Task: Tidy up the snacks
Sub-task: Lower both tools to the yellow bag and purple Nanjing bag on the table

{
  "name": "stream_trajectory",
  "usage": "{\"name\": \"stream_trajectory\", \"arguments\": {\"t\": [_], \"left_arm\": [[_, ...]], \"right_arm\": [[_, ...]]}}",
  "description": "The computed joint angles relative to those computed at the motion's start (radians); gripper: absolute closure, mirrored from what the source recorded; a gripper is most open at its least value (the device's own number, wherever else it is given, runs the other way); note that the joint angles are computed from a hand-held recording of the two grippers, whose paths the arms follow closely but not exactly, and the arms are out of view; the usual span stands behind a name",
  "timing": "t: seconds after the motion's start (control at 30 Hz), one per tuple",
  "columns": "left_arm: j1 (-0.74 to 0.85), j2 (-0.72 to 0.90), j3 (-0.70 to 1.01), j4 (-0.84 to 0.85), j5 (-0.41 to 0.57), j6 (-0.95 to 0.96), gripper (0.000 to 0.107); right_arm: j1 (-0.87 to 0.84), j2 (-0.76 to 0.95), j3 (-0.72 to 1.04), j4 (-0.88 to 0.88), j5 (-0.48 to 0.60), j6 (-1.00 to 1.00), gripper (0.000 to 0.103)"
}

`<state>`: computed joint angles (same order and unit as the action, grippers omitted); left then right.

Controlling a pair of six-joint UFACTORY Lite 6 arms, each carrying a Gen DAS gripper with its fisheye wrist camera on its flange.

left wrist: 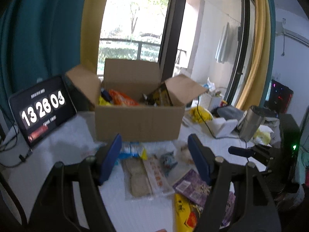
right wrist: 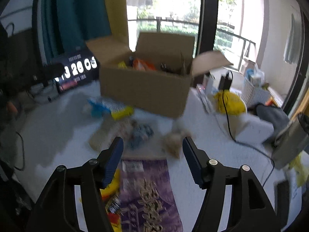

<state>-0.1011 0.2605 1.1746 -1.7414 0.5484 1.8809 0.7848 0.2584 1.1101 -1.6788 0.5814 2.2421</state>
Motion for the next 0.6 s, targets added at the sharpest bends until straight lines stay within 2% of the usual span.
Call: {"name": "stream_trajectory", "arguments": {"t": [0.27,0.6], "left_arm": [[0.007,0.036,-0.139,-0.021,0.0,0.124,0.035],[0.021,0.103,-0.228,-0.029,0.025,0.174,0.035]], "right_arm": [[0.01,0.063,-0.08,-0.137,-0.066,0.227,0.034],[0.036,0.17,-0.05,-0.126,-0.136,0.225,0.031]]}}
